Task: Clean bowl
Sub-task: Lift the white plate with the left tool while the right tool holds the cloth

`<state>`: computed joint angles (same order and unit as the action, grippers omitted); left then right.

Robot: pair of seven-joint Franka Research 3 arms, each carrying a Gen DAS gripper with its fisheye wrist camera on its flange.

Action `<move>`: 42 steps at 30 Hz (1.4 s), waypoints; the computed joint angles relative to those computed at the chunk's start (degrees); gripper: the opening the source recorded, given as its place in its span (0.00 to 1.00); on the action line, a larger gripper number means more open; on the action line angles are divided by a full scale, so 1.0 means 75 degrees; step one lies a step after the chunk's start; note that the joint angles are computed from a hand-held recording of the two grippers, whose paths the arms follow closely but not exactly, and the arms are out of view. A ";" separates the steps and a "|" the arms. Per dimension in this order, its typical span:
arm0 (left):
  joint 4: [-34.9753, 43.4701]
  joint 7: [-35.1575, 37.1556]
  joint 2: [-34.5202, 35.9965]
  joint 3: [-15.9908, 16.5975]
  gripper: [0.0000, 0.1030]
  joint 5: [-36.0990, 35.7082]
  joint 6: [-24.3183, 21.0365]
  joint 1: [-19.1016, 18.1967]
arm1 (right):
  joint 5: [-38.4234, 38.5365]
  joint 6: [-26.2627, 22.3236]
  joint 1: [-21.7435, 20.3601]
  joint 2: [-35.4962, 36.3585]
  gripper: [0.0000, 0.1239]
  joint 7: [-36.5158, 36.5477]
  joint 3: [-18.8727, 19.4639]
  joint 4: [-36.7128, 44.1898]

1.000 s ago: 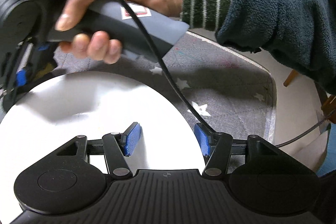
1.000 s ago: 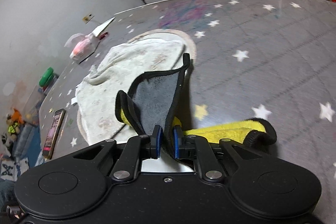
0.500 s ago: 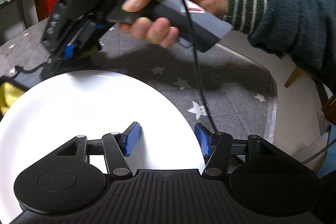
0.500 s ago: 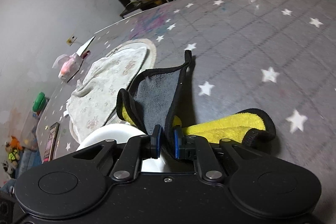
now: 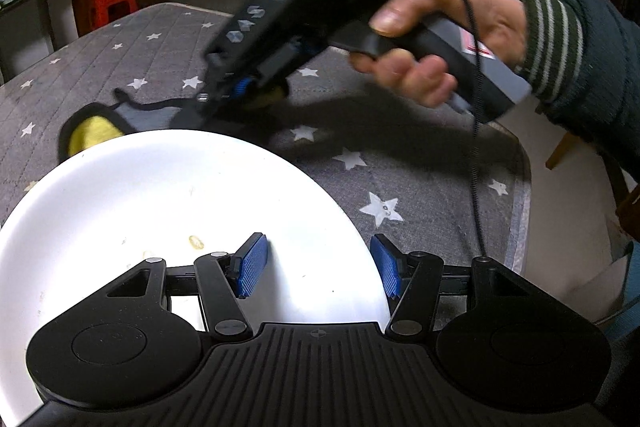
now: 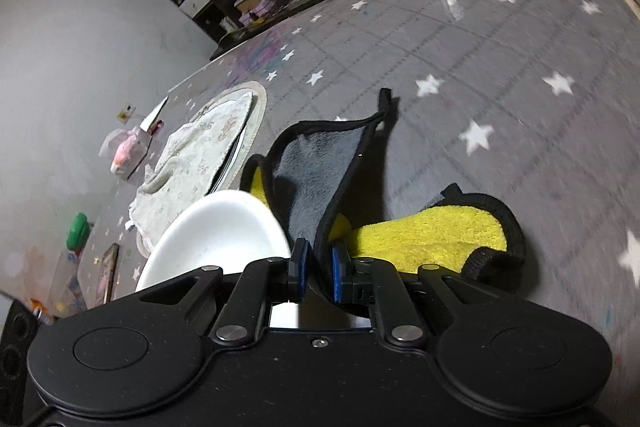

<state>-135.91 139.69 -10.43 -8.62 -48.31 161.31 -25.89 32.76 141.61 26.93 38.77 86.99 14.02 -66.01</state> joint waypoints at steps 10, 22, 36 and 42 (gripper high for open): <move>-0.0004 -0.0098 -0.0018 0.0009 0.59 0.0052 -0.0016 0.0050 | 0.1336 0.0957 -0.0404 -0.1356 0.11 -0.0732 0.0408 -0.2346; -0.0364 -0.0283 -0.0498 0.0197 0.60 0.0361 0.0066 -0.0111 | 0.2968 0.1729 -0.0415 -0.2322 0.11 -0.1483 0.0509 -0.3836; -0.1091 -0.0867 -0.1315 0.0795 0.66 0.0509 0.0504 -0.0562 | 0.4290 0.2356 -0.0098 -0.3152 0.11 -0.2221 0.0437 -0.4974; -0.1339 -0.1567 -0.1563 0.1004 0.67 0.1123 0.1021 -0.0594 | 0.4856 0.2601 0.0065 -0.3416 0.11 -0.2567 0.0434 -0.5314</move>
